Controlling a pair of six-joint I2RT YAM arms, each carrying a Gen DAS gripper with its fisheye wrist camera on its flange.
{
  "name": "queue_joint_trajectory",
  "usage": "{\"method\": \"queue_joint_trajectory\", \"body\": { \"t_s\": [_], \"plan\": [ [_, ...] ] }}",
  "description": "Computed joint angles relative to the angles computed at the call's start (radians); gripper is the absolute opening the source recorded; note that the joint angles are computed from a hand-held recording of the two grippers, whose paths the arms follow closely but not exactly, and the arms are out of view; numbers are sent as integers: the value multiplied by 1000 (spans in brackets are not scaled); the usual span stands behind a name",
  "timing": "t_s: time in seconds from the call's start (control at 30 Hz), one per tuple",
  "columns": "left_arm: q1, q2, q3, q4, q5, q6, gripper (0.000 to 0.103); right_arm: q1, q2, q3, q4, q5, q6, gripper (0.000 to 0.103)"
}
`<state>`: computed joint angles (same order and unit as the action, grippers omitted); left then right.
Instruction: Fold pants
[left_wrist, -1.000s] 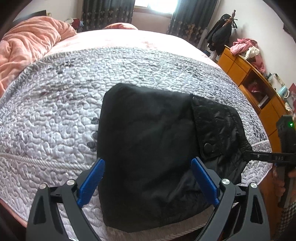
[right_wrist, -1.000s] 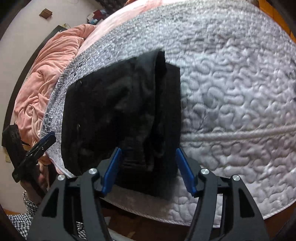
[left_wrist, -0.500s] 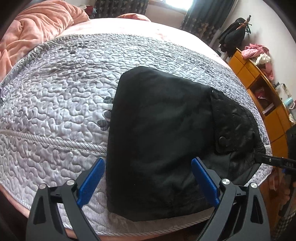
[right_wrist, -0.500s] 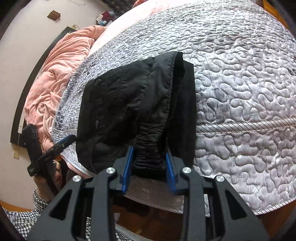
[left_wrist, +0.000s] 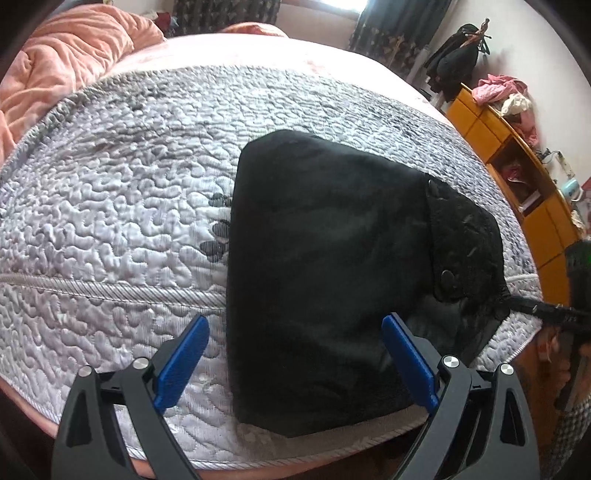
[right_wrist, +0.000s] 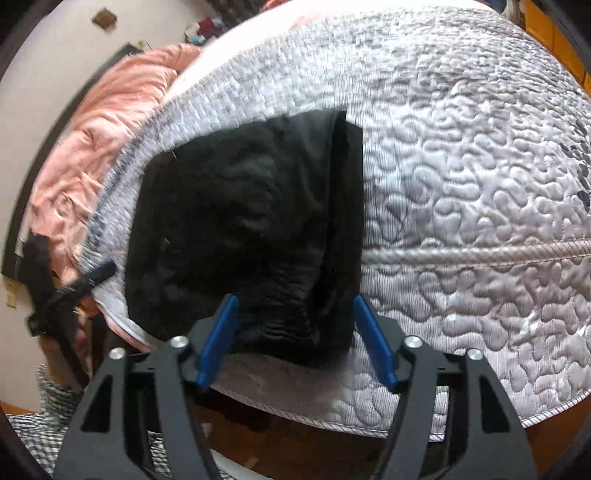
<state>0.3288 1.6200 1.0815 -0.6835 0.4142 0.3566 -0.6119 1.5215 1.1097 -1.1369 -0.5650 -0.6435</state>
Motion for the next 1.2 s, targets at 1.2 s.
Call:
{"method": "queue_joint_trajectory", "body": {
  "t_s": [1.2],
  "plan": [
    [65, 627, 492, -490, 377, 147, 84, -88, 652, 252, -268, -387, -326, 56]
  ]
}}
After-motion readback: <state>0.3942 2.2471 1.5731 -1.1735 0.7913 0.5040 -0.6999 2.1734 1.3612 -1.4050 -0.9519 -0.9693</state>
